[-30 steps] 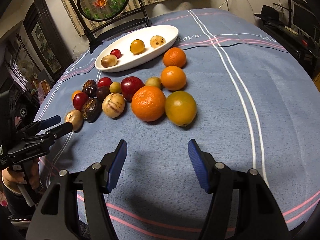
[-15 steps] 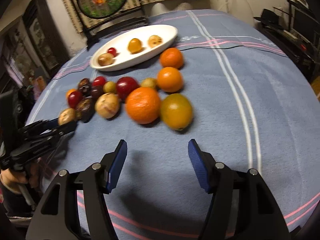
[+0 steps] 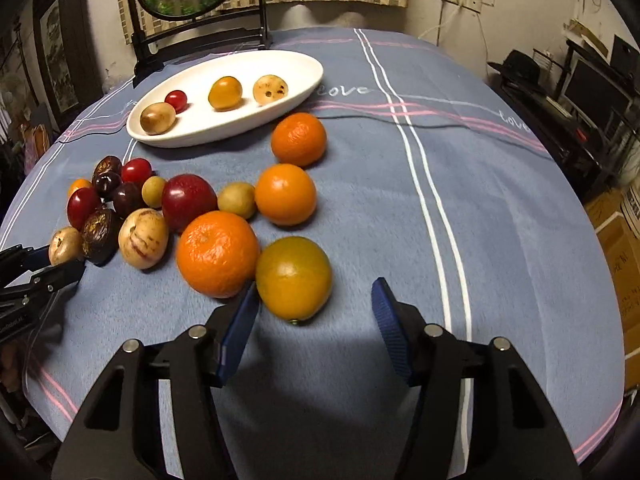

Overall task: Organize fruits
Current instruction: 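Grasp the large tan fruit with the left tool while the right tool grasps the yellow lemon, then place both held fruits on the white plate and open both tools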

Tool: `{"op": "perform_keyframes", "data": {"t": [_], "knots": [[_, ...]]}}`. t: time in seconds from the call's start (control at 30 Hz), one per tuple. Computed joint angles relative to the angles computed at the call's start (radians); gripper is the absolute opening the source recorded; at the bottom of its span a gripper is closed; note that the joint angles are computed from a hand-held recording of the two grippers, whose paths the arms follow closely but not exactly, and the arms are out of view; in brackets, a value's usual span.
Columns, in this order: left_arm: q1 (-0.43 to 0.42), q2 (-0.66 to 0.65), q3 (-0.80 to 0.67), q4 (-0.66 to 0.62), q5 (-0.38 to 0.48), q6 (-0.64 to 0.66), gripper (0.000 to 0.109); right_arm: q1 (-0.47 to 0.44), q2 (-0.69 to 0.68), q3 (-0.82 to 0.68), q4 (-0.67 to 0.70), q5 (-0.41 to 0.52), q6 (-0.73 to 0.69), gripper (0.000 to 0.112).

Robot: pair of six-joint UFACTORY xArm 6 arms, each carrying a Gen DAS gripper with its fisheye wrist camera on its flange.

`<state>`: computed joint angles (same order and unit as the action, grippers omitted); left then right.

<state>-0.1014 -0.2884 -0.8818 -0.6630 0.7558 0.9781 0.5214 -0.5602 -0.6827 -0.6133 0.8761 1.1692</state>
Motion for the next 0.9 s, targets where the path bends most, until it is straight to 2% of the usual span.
{"op": "perform_keyframes", "data": {"t": [0.1, 0.27, 0.6, 0.9], "knots": [[0.000, 0.000, 0.000, -0.001, 0.001, 0.001, 0.046, -0.010, 0.013, -0.006, 0.004, -0.034, -0.021, 0.038], [0.004, 0.003, -0.004, -0.007, 0.011, 0.004, 0.046, -0.014, -0.009, 0.017, 0.001, -0.072, 0.005, 0.038], [0.038, -0.020, -0.007, -0.039, 0.013, 0.051, 0.046, 0.027, -0.125, 0.069, -0.032, -0.047, 0.064, 0.038], [0.072, -0.051, -0.042, -0.079, 0.025, 0.087, 0.046, 0.057, -0.146, 0.056, -0.065, -0.054, 0.082, 0.038]]}}
